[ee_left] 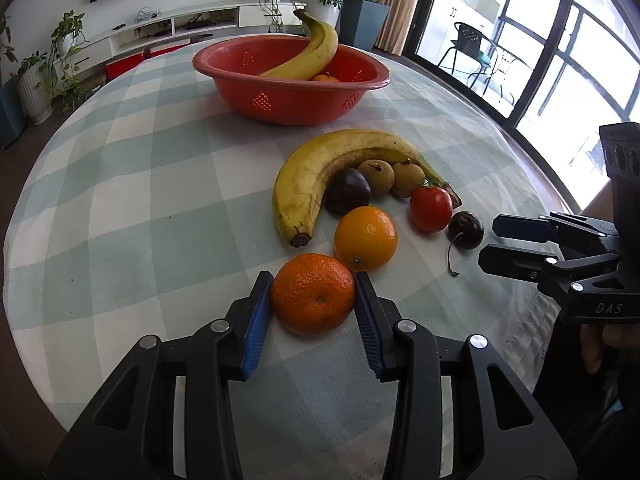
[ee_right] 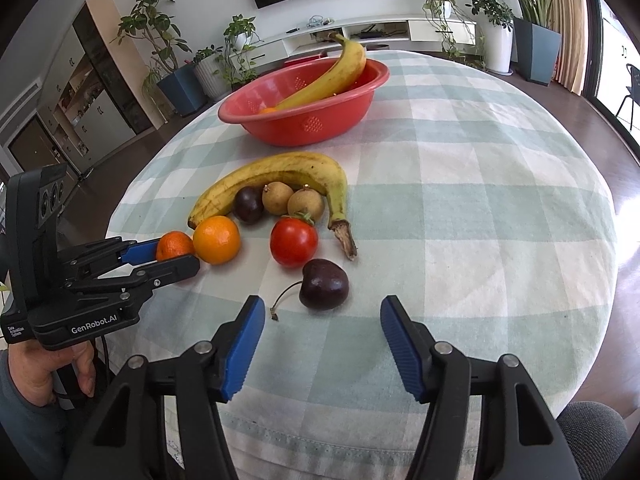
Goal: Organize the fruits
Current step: 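Grasp the large mandarin with the left tool, then grasp the dark plum with the right tool while the left tool holds the mandarin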
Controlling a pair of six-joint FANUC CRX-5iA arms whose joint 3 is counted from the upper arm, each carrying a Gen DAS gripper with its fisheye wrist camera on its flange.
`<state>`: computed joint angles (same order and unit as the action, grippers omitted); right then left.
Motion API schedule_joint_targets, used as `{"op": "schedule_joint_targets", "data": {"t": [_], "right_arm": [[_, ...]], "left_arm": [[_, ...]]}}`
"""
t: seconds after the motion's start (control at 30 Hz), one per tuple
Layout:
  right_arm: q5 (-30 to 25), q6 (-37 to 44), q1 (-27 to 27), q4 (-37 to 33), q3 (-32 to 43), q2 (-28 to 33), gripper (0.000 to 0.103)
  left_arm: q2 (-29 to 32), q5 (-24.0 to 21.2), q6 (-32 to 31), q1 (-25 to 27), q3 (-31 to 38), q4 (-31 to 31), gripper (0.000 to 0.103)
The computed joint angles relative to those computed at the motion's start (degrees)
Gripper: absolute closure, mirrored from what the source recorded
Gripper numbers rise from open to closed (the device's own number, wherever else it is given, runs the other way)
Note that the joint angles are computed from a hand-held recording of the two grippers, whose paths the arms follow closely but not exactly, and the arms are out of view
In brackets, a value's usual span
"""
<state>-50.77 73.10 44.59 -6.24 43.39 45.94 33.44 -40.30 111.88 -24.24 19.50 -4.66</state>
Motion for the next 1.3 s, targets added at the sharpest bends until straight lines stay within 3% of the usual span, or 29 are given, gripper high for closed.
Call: {"op": "schedule_joint_targets", "data": {"t": [0.6,1.3], "right_arm": [[-2.4,-1.1,0.2,1.3,5.1,3.5,0.046],[-3.4,0.6,1.2,4.4,7.0,5.2,0.069]], "left_arm": [[-4.2,8.0,-0.5,0.7,-7.2,3.4,0.065],[-3.9,8.7,-1.6,0.5,-7.5,4.4,0.065]]}}
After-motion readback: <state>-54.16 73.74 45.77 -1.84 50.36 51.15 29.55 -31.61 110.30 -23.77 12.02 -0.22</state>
